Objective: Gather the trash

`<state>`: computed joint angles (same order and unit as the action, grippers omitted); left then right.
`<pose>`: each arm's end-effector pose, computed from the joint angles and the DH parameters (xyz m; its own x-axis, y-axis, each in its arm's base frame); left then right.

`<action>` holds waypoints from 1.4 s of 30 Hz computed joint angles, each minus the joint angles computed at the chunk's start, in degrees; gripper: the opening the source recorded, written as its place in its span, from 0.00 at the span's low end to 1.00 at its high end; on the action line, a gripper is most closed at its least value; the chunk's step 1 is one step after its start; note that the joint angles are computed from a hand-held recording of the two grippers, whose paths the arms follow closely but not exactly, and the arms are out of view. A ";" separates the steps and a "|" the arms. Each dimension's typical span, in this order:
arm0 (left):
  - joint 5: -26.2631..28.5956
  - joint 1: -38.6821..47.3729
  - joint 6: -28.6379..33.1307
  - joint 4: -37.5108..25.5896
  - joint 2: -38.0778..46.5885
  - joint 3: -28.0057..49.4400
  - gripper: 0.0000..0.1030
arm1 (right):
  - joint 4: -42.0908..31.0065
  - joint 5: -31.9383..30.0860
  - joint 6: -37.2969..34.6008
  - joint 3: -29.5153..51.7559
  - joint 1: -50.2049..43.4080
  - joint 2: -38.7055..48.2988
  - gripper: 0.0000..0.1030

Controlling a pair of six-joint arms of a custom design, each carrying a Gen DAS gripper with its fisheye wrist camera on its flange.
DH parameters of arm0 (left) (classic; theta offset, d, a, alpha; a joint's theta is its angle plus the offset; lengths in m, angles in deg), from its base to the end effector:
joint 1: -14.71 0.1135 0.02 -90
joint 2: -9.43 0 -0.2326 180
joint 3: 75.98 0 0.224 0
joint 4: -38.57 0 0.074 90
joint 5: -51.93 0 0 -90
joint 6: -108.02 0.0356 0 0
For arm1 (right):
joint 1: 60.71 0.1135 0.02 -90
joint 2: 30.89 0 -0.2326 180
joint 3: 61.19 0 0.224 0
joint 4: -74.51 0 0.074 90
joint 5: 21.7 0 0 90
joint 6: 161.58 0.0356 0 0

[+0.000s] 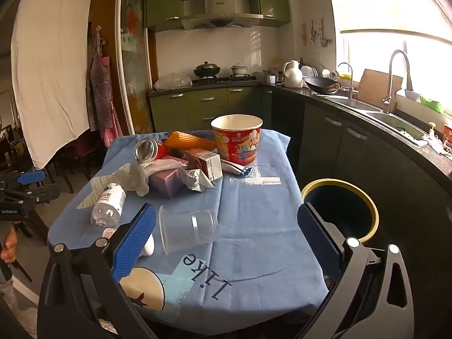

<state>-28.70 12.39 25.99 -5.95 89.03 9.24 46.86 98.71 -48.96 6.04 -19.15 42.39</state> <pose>0.2854 -0.0174 0.2957 -0.5983 0.1612 -0.7849 0.2519 0.9677 0.0067 0.2087 0.1610 0.2546 -0.4821 0.0159 -0.8760 -0.0776 0.9951 0.0607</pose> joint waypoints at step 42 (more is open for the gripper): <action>0.37 0.47 0.66 -0.29 -0.65 -0.63 0.94 | 1.19 -0.94 0.64 -0.57 0.17 1.04 0.96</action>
